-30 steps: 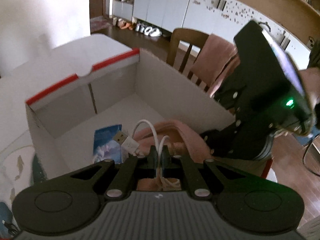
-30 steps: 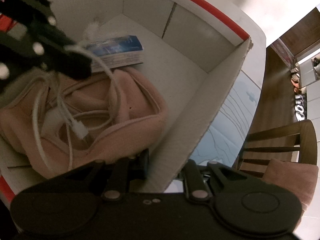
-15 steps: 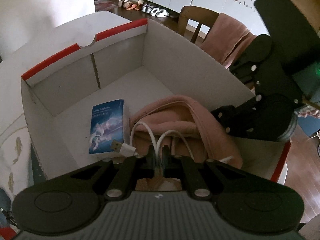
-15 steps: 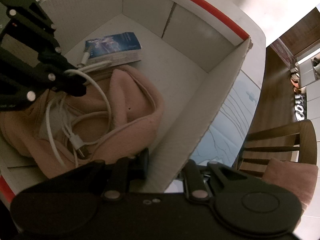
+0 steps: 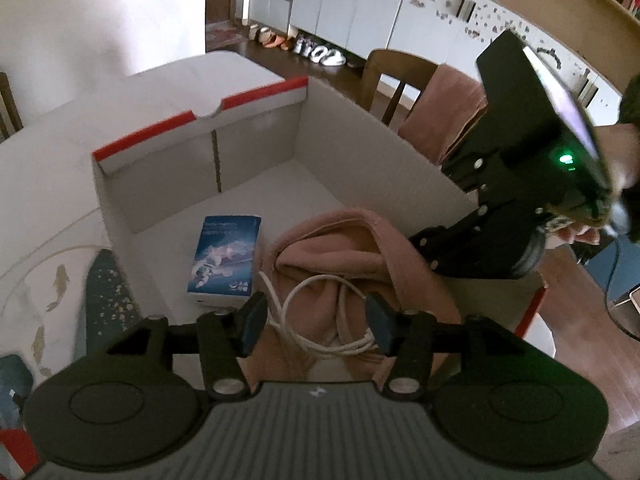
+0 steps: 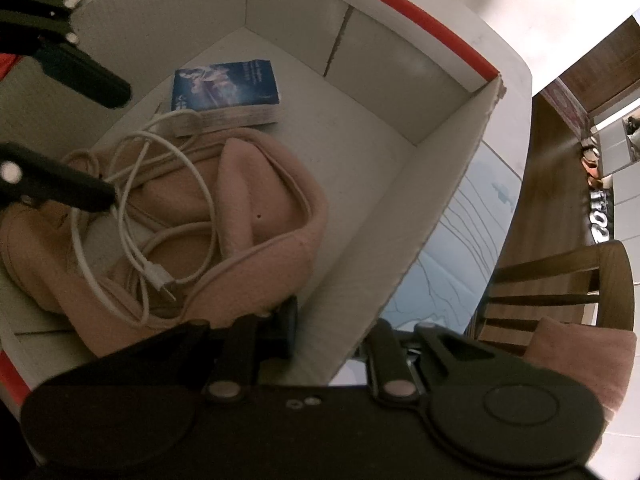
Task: Organize objects
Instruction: 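Lower the cable onto the pink band and open the left tool, then move the left tool out of the box to the black dotted glove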
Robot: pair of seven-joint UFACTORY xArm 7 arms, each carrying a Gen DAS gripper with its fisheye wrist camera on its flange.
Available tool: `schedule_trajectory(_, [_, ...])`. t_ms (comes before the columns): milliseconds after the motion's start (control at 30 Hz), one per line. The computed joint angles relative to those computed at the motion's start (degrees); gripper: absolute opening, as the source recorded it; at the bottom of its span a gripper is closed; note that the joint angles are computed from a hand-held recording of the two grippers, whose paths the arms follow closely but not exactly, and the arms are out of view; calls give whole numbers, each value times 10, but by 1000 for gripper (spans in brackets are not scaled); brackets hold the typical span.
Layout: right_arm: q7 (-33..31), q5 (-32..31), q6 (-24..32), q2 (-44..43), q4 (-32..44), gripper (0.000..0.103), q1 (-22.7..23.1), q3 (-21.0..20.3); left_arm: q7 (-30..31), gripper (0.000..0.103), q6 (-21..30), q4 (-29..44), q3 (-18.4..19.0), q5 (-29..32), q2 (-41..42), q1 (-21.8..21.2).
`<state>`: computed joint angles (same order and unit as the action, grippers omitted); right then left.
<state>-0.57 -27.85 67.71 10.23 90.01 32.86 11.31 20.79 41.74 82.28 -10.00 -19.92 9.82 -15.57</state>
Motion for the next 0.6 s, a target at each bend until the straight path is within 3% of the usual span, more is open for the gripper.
schedule_trajectory(267, [-7, 2, -7, -4, -5, 15, -3, 0, 24, 53, -34, -57, 10, -59, -71, 11])
schedule_trajectory(600, [-13, -2, -6, -2, -2, 15, -2, 0, 8, 53, -55, -129, 42, -69, -156, 17])
